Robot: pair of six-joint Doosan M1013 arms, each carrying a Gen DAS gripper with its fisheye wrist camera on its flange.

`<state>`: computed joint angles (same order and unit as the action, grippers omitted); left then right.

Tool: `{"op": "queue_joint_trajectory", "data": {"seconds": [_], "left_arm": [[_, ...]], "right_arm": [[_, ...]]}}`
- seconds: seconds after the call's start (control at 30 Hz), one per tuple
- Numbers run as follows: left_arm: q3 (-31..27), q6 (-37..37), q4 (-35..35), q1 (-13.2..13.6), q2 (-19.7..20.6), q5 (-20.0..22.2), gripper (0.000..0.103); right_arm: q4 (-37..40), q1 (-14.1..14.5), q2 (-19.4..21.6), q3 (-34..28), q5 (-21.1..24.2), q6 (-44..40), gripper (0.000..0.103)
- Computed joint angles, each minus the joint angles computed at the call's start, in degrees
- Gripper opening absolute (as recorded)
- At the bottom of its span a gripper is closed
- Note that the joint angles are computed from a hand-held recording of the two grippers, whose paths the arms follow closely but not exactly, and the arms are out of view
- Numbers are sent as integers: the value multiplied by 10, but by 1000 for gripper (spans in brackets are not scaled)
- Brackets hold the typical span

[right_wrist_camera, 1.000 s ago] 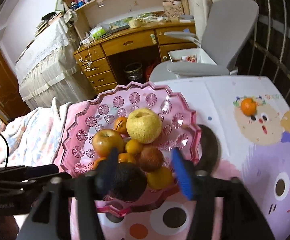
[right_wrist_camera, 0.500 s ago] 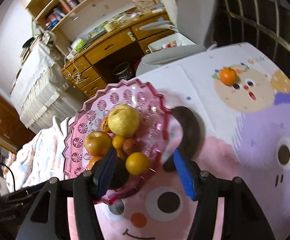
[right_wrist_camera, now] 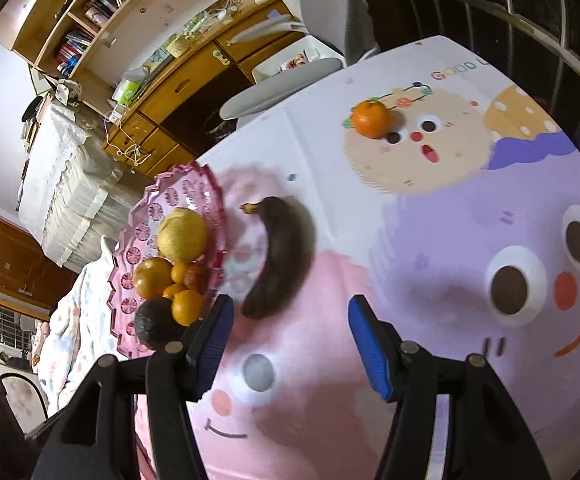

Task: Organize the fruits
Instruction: 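Withdraw both open grippers away from the bowl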

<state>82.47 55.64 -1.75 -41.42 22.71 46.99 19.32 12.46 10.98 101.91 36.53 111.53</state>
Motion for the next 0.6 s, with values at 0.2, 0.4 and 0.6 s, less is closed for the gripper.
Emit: {"op": "queue_joint_trajectory", "data": {"seconds": [0.2,0.4,0.6], "left_arm": [[-36,-67,55,-34,27,15,57],[-94,-123,142,-66,71,59,57],[-159,-151,208,-86,123,110,57]], "right_arm": [[54,-42,0,-2,47,-95,60],[85,-81,6,-11,82,-177,60],[94,-109,25,-33,104,-239,60]]}}
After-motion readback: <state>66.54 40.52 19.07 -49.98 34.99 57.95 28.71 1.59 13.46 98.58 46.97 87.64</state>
